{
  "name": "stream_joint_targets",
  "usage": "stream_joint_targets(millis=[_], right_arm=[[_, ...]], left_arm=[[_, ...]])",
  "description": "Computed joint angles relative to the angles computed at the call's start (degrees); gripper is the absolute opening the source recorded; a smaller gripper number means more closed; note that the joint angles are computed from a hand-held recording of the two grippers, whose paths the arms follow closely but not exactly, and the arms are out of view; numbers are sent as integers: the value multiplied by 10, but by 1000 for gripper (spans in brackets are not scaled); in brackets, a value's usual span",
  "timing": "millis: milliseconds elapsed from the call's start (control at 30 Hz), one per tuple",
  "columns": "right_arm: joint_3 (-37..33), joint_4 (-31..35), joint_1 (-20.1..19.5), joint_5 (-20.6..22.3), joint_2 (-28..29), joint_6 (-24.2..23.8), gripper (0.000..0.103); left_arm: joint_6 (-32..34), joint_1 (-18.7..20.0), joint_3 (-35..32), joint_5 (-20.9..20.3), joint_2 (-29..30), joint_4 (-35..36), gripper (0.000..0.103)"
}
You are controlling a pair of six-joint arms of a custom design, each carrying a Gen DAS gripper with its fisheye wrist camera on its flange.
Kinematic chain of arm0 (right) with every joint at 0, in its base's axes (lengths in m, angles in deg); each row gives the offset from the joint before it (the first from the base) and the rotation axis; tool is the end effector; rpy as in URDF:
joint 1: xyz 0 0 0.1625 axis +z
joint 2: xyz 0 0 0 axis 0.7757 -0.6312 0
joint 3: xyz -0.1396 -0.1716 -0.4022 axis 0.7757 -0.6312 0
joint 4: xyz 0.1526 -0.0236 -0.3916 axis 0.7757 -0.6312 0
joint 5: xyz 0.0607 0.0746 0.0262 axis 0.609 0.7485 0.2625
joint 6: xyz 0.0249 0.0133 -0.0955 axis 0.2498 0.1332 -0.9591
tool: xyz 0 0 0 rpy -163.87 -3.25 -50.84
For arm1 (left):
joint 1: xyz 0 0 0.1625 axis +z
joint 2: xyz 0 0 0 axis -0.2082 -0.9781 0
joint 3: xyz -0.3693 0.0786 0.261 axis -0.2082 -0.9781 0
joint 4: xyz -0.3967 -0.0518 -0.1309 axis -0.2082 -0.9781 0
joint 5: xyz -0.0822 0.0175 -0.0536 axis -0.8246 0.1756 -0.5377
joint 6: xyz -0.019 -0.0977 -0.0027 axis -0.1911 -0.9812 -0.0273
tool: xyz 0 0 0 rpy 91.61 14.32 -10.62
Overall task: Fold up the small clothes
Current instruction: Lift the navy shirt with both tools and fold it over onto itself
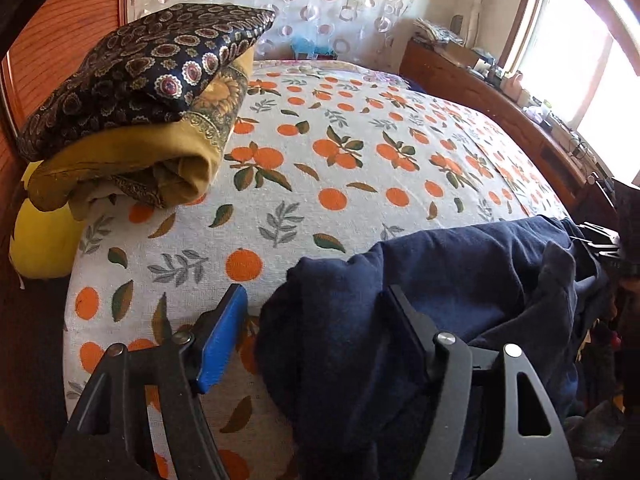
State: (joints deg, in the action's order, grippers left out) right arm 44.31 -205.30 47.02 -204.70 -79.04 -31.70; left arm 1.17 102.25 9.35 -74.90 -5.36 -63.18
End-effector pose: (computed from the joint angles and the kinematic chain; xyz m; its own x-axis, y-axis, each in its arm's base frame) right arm 0.1809 -0.7087 -0.0534 -0.8022 -0.0297 0.5963 -0.4171 0.7426 -0.5240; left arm 0.1595 -0.8506 0.2589 -0.6988 0.5478 -0.4599 0.6770 0.7141 -0.1780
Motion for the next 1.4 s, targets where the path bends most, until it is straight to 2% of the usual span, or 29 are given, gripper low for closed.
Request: stream_joint_targets(millis=[33,67,133,167,200,233,267,367,500,600,767,900,1033,1133,1300,1400], right_arm=[[1,-1,0,1,0,-2,62],[2,1,0,6,-1,0,61],[8,-1,-3,19,-2,4,48],[6,-2,-2,18,1,1,37],[9,-3,-1,19,2,0,24],[15,-3,-2,28,0,3,20],[22,-13,-2,33,-1,0,18],[49,-68,7,44,-6,-11,16],[95,-149,34,53,-32,-31,15],[119,-202,67,39,-51,-65,15],[143,-263,120,12,-82,-122,15],[142,-290,155,-11,-108,-170,15],[112,-285,174,-31,-120,-217,15],[74,-268,174,-40,-114,-248,15],[2,-219,146,-40,-83,-247,15],[-68,-142,122,-44,-56,-218,15]], left_arm=[[0,0,2,0,-1,2,70],[-2,-1,3,-3,-3,8,64],[-4,-1,5,-9,-5,18,50],[-3,-1,10,-8,-7,16,38],[-1,-2,14,-8,-10,19,33],[0,-1,20,-16,-16,27,21],[-1,-3,23,-18,-18,29,17],[20,-11,77,-39,-54,-7,14],[32,-24,144,-100,-119,-38,14],[40,-37,187,-140,-165,-70,13],[47,-57,220,-208,-221,-99,13],[55,-76,222,-234,-240,-123,13],[67,-96,190,-233,-224,-144,13],[73,-105,156,-218,-192,-167,13],[72,-111,71,-190,-117,-155,13],[70,-107,8,-162,-58,-136,13]])
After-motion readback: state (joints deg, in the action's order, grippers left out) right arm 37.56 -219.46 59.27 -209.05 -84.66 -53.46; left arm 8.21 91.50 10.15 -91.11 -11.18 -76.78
